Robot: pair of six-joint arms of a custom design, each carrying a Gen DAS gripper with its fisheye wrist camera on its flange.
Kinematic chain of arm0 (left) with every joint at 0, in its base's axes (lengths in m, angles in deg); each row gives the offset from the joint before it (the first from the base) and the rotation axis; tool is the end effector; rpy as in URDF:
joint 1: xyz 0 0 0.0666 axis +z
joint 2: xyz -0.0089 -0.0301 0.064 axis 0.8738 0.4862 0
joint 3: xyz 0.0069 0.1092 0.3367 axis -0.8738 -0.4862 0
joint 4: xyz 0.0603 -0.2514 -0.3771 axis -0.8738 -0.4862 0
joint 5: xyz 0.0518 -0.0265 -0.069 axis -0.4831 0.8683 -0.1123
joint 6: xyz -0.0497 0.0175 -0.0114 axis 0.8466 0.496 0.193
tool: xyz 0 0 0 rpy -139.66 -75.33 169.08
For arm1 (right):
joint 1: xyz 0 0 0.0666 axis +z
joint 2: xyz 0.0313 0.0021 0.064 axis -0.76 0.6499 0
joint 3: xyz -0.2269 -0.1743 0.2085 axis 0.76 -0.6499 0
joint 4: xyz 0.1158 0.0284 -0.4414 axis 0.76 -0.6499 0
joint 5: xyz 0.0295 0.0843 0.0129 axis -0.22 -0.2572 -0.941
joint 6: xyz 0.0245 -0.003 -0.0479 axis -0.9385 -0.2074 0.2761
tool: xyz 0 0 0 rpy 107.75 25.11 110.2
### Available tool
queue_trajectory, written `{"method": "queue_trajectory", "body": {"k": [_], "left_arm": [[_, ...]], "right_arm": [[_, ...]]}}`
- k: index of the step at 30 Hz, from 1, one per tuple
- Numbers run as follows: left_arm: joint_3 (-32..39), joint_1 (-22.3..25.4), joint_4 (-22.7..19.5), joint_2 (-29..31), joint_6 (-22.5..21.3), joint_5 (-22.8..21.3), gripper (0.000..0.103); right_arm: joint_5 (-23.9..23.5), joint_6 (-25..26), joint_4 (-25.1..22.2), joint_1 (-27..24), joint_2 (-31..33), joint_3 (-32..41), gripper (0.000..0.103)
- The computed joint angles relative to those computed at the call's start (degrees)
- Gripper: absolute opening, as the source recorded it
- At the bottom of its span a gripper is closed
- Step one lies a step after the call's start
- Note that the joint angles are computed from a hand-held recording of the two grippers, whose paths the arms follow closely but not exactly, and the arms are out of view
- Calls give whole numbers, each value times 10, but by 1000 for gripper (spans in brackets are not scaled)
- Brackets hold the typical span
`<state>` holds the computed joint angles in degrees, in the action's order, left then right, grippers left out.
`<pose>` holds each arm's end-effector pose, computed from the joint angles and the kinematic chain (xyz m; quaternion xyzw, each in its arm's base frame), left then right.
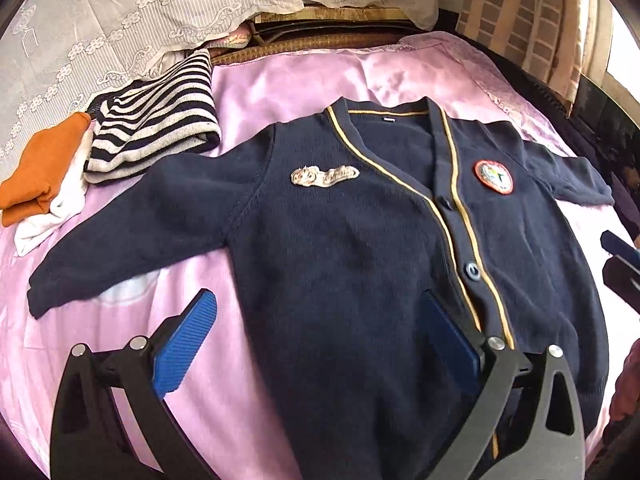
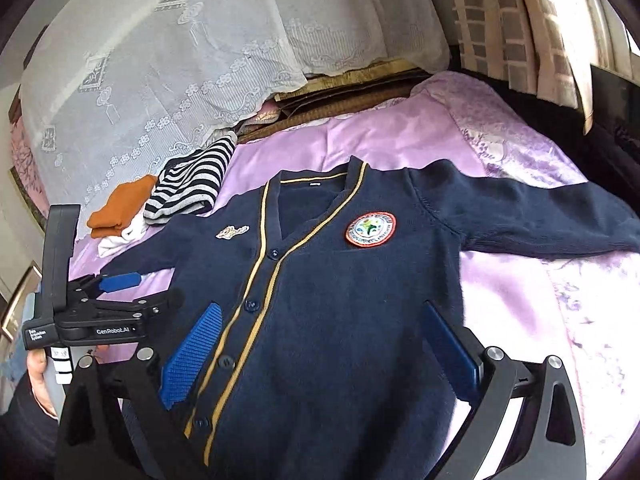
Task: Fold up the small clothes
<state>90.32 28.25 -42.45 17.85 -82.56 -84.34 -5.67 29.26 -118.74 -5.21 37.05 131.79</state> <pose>0.4537 -0.2873 0.5151 0.2170 0.9237 -0.0557 0.3109 0.3218 0.2883 0.5260 0.1163 0.8872 0.1038 0.4343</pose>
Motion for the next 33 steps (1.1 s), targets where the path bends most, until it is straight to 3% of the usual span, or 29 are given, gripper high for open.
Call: {"method": "queue_trajectory", "body": {"k": [4,6,7,9,12,15,19,23,27,31,33], "left_arm": [[38,-9,-14,57,0,-29,99],[39,-6,-27,76,4,-20,99],[24,-1,-8,67,10,-6,99],[25,3,-8,65,7,6,99],[13,1,7,53,9,0,98],[5,-21,37,36,-17,-9,98],[40,-88,79,48,-100,-51,98],[110,-164,112,110,-160,-112,98],[238,-210,63,222,-166,-137,98],[320,-241,57,302,-180,-194,98],[363,-243,43,335,-170,-200,98]], "right_arm": [[-97,-44,16,-46,26,-3,100],[-149,-73,32,-63,16,-30,100],[-150,-77,60,-62,-2,-52,100],[-155,-97,93,-64,-36,-80,99],[-100,-117,126,-66,-104,-124,99],[-39,-156,99,-83,-177,-158,97],[-14,-238,54,-124,-284,-210,92],[-32,-292,28,-185,-360,-252,92],[-73,-307,27,-256,-410,-280,92],[-121,-337,-7,-355,-433,-294,92],[-167,-331,-15,-421,-438,-303,89]]}}
